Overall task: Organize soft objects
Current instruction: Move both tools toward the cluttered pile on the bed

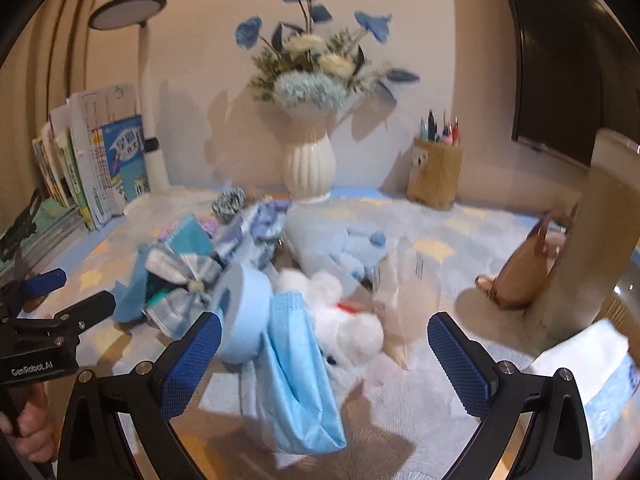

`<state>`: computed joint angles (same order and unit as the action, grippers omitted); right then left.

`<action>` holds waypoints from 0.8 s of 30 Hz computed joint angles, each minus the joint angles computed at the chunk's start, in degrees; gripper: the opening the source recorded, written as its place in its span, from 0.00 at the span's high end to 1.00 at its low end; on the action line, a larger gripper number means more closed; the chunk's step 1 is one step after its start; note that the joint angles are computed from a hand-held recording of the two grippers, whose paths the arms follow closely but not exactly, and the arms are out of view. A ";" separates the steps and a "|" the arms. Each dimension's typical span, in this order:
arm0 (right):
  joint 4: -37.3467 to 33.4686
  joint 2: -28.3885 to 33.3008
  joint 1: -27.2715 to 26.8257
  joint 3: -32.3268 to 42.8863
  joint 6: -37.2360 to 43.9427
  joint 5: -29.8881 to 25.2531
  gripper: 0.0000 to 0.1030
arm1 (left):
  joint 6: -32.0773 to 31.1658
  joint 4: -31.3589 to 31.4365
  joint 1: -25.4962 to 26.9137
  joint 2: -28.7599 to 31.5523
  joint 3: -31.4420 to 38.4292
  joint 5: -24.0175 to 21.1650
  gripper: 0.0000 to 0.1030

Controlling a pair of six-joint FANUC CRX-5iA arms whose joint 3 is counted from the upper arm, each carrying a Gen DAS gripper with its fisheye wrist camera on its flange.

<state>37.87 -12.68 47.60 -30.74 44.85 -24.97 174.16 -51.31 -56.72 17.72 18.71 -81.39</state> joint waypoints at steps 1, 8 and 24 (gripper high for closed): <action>-1.24 0.01 0.30 0.28 0.58 -0.45 0.00 | 0.82 -0.06 -0.20 0.03 -0.26 0.51 0.01; -0.96 1.22 0.41 0.87 0.41 -1.54 0.00 | 3.17 1.51 0.67 -1.13 -2.03 2.63 0.01; 5.30 1.54 0.86 -0.41 -3.32 -2.28 0.00 | 5.72 1.42 0.57 -2.05 -2.65 2.96 0.01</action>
